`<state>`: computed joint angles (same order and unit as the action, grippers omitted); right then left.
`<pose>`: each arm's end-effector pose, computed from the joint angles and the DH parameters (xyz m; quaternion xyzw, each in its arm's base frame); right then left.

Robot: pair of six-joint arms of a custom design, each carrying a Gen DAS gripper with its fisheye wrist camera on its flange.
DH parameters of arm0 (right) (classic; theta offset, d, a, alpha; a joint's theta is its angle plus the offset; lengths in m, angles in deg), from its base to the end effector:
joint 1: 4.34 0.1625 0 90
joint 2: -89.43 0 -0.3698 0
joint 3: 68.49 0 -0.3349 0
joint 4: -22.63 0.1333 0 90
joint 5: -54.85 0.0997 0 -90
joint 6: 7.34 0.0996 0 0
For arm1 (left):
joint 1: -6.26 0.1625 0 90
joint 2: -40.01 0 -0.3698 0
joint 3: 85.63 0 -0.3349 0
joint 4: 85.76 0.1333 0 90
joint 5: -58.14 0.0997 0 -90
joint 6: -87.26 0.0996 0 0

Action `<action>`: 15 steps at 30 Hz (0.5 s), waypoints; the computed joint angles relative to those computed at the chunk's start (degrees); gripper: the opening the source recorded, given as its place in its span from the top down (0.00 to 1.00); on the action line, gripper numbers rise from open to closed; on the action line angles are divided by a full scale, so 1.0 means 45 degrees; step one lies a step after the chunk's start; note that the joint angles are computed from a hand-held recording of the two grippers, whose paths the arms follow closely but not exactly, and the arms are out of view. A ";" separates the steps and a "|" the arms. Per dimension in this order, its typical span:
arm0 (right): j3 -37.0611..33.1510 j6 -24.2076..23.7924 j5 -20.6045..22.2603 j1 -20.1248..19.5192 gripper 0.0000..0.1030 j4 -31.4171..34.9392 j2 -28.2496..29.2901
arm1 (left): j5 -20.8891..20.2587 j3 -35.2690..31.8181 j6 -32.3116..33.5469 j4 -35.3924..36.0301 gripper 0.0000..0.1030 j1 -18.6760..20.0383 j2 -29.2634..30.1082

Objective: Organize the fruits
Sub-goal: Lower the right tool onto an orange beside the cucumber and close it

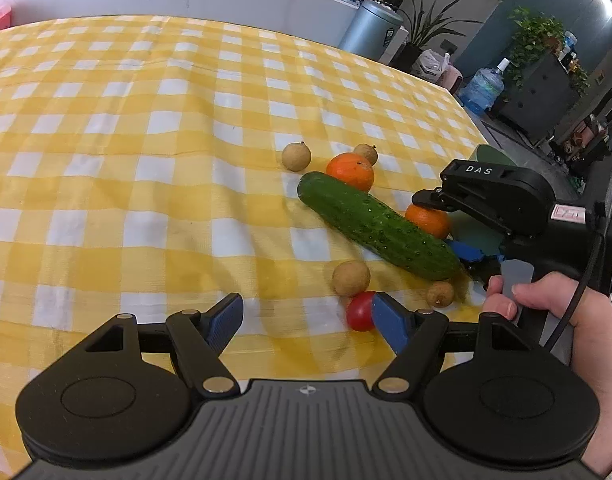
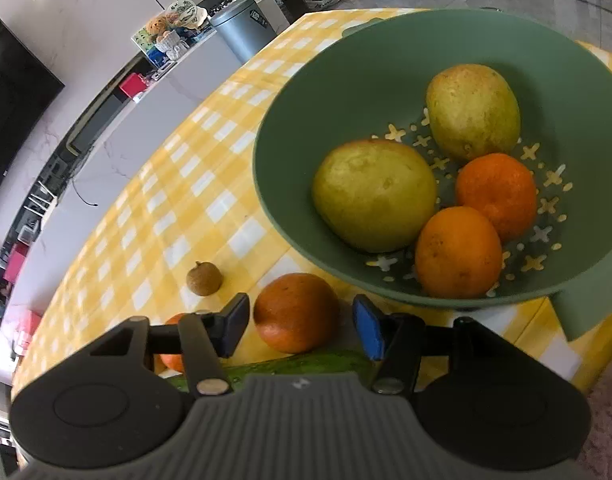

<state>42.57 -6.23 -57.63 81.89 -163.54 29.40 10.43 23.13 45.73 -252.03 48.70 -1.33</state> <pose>0.0601 -0.5360 0.2282 -0.1133 -0.9017 0.3722 0.1887 -0.2457 -0.4961 0.0401 0.0211 0.9301 -0.3036 0.2058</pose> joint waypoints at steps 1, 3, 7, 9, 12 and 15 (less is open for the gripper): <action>0.0093 -0.0154 0.0226 -0.0096 0.56 -0.0156 -0.0028 | 0.0016 0.0002 -0.0035 0.0031 0.16 -0.0001 -0.0005; 0.0207 -0.0200 0.0608 -0.0255 0.57 -0.0199 -0.0123 | 0.0083 -0.0001 -0.0085 0.0102 0.16 -0.0015 -0.0014; 0.0282 -0.0118 0.0939 -0.0417 0.57 -0.0256 -0.0200 | 0.0131 0.0001 -0.0134 0.0183 0.16 -0.0017 -0.0031; 0.0365 -0.0066 0.1178 -0.0507 0.57 -0.0316 -0.0266 | 0.0144 -0.0030 -0.0143 0.0218 0.16 -0.0001 -0.0023; 0.0489 -0.0122 0.1593 -0.0633 0.57 -0.0443 -0.0362 | 0.0141 -0.0072 -0.0151 0.0258 0.16 0.0022 0.0001; 0.0711 -0.0105 0.2254 -0.0776 0.57 -0.0644 -0.0533 | 0.0146 -0.0068 -0.0156 0.0266 0.16 0.0027 0.0000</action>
<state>45.77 -6.70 -47.49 78.39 -166.44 27.00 11.09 22.82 45.03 -250.84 48.82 -1.33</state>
